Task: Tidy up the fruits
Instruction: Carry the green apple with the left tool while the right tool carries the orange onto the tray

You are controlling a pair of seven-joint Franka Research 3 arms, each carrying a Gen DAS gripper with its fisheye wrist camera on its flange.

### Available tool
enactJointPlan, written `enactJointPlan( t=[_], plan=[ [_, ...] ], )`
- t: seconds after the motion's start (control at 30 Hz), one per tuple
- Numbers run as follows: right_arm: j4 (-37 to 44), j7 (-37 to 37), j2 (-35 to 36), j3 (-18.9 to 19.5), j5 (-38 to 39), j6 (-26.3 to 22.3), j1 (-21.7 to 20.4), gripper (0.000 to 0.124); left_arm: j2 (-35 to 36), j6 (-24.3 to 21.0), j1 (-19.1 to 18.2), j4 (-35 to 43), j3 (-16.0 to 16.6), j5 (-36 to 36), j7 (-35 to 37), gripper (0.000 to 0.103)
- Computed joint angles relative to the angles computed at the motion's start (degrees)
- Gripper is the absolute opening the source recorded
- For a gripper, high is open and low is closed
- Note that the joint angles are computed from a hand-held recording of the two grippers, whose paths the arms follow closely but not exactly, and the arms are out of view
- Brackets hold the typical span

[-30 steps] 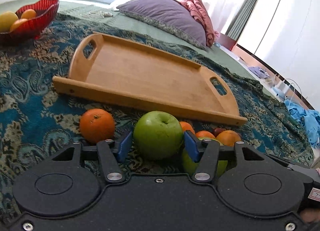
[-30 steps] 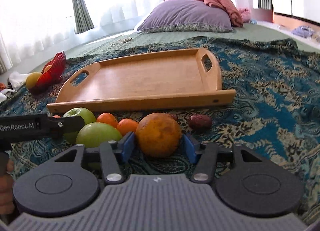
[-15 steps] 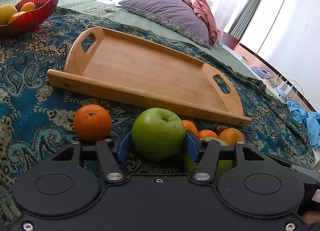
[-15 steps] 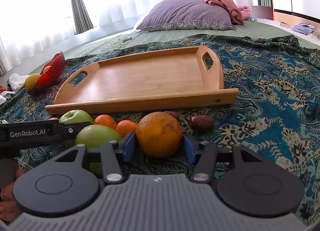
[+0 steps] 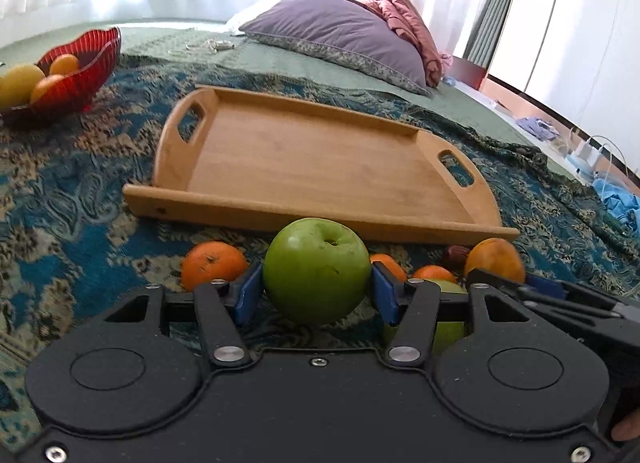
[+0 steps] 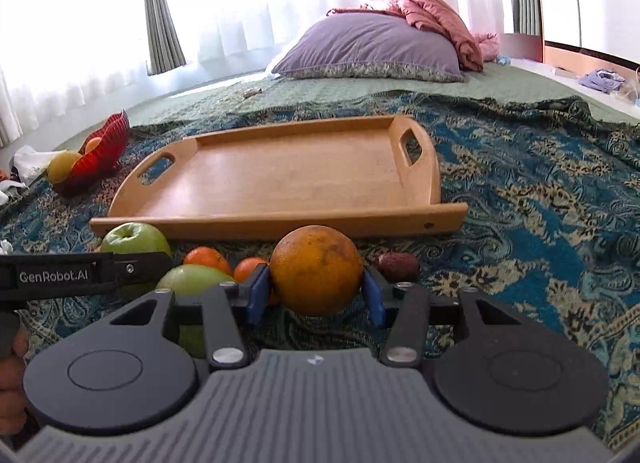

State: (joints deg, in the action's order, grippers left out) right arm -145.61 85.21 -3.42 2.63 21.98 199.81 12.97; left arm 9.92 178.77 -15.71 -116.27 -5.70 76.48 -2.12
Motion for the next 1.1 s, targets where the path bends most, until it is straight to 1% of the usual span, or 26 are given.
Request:
enactJointPlan(
  t=[0.2, 0.27, 0.33, 0.4, 0.5, 0.57, 0.6, 0.63, 0.67, 0.7, 0.73, 0.77, 0.8, 0.83, 1.0, 1.1],
  plan=[
    [0.8, -1.4, -0.5, 0.1, 0.6, 0.9, -0.3, 0.053, -0.7, -1.6, 0.3, 1.7, -0.1, 2.3, -0.6, 0.055],
    [1.8, -4.6, -0.4, 1.0, 2.8, 1.1, -0.8, 0.053, -0.4, -2.3, 0.9, 3.0, -0.5, 1.1, 0.7, 0.055],
    [3.2, -6.3, 0.0, 0.9, 3.3, 1.0, -0.9, 0.053, 0.2, -2.7, 1.4, 4.3, -0.6, -1.2, 2.9, 0.055],
    [4.7, -5.1, 0.5, -0.2, 1.0, 0.1, -0.9, 0.053, 1.1, -3.6, 1.8, 5.9, -0.8, -5.2, 7.5, 0.055],
    [8.2, -2.6, 1.8, -1.8, -3.4, -2.8, -1.4, 0.053, 3.0, -5.8, 2.0, 8.7, -1.2, -12.4, 15.5, 0.055],
    [11.2, -4.3, 3.3, -1.7, -2.0, -5.3, -1.9, 0.053, 4.6, -6.3, 2.2, 10.6, -1.3, -17.6, 20.4, 0.055],
    [13.3, -6.2, 4.3, -1.9, 0.0, -6.8, -1.7, 0.053, 5.5, -6.3, 2.4, 11.7, -1.5, -20.1, 22.5, 0.055],
    [15.3, -8.9, 5.4, -3.7, 3.0, -8.3, 0.2, 0.053, 6.6, -6.4, 2.8, 13.0, -1.8, -23.0, 24.9, 0.055],
    [17.1, -9.9, 6.4, -6.6, 4.2, -9.7, 2.9, 0.053, 7.7, -6.7, 3.4, 14.3, -2.6, -26.2, 27.7, 0.055],
    [18.6, -9.7, 7.4, -7.6, 4.0, -10.6, 3.5, 0.053, 8.6, -6.7, 3.7, 15.3, -2.8, -28.4, 29.8, 0.055],
    [20.3, -8.4, 8.6, -10.4, 2.7, -11.9, 5.6, 0.053, 9.7, -7.0, 3.9, 16.7, -3.1, -30.4, 31.9, 0.055],
    [21.8, -6.1, 9.7, -14.4, 0.3, -13.1, 8.9, 0.053, 10.9, -7.6, 4.0, 18.1, -3.5, -32.4, 34.1, 0.055],
    [23.0, -4.0, 10.7, -17.1, -1.8, -14.2, 11.0, 0.053, 12.0, -8.4, 4.0, 19.7, -3.7, -34.1, 36.0, 0.055],
    [24.6, -2.9, 11.9, -17.8, -2.8, -15.5, 11.2, 0.053, 13.2, -9.2, 4.0, 21.2, -3.9, -35.9, 37.9, 0.055],
    [31.3, 1.0, 16.6, -15.2, -5.0, -20.9, 7.0, 0.053, 19.1, -12.5, 5.1, 28.5, -6.2, -46.1, 47.0, 0.055],
    [34.3, 4.9, 19.1, -16.1, -8.7, -23.4, 7.0, 0.053, 21.8, -15.0, 2.7, 32.2, -4.0, -48.1, 48.6, 0.055]
  ],
)
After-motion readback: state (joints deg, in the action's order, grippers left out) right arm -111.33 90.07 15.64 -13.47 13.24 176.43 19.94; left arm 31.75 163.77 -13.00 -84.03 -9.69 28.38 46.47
